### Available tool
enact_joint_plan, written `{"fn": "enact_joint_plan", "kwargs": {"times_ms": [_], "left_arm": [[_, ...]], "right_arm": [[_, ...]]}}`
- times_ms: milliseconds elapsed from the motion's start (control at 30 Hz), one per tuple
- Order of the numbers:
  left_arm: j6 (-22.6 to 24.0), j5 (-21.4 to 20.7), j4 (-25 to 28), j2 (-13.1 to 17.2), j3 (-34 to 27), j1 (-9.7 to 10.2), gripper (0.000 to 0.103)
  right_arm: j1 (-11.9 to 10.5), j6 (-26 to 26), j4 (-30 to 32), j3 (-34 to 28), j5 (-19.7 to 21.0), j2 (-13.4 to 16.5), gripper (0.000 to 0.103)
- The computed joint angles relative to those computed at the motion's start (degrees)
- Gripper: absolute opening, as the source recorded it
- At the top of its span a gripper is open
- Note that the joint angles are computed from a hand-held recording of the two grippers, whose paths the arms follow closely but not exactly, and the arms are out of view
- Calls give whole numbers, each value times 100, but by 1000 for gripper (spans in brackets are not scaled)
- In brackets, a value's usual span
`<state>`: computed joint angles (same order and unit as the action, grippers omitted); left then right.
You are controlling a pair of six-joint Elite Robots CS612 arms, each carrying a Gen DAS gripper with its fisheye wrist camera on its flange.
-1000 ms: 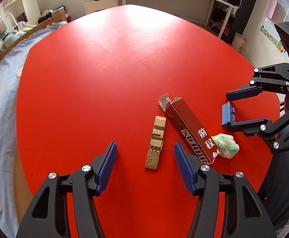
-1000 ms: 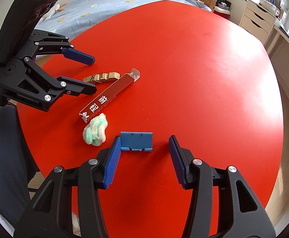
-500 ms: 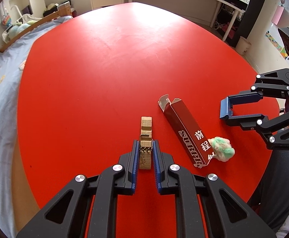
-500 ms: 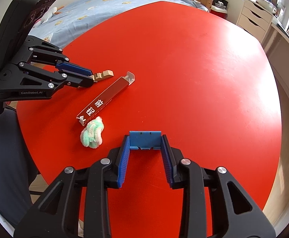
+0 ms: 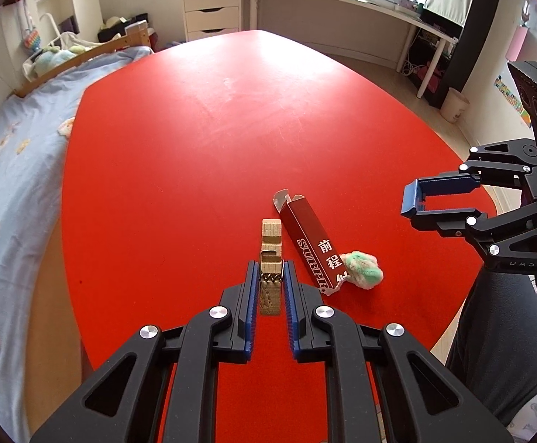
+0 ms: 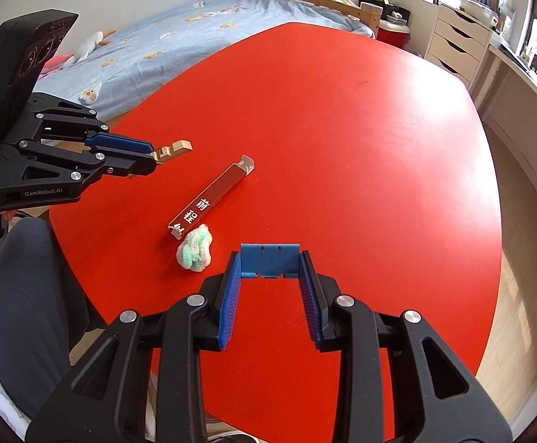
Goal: Collect trash
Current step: 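Carry the card holder and blocks down over the pink bin with both grippers, then open both grippers to drop the card holder and blocks into the bin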
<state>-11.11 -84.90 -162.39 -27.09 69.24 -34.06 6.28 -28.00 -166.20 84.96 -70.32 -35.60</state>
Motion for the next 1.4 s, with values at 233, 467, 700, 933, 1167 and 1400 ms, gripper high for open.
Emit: {"fn": "enact_joint_plan", "kwargs": {"times_ms": [233,467,700,933,1167,1400], "left_arm": [[-209,260,-642,-385,660,-160,14],[-387,370,-1226,-671,1212,-347,14],[-553,383,-1569,-828,1607,-501,14],[-710,238,-1644,-889,1861,-618,14],[-821,34,-1563,-919,2018,-690,14],[-851,-90,-1498,-917,2062,-713,14]], "right_arm": [[-108,93,-624,637,241,-404,31],[-192,152,-1286,1324,433,-769,31],[-279,310,-1704,1927,642,-1014,31],[-319,314,-1753,2321,600,-1140,31],[-297,133,-1455,2462,643,-1182,31],[-255,41,-1320,2478,695,-1168,31]]}}
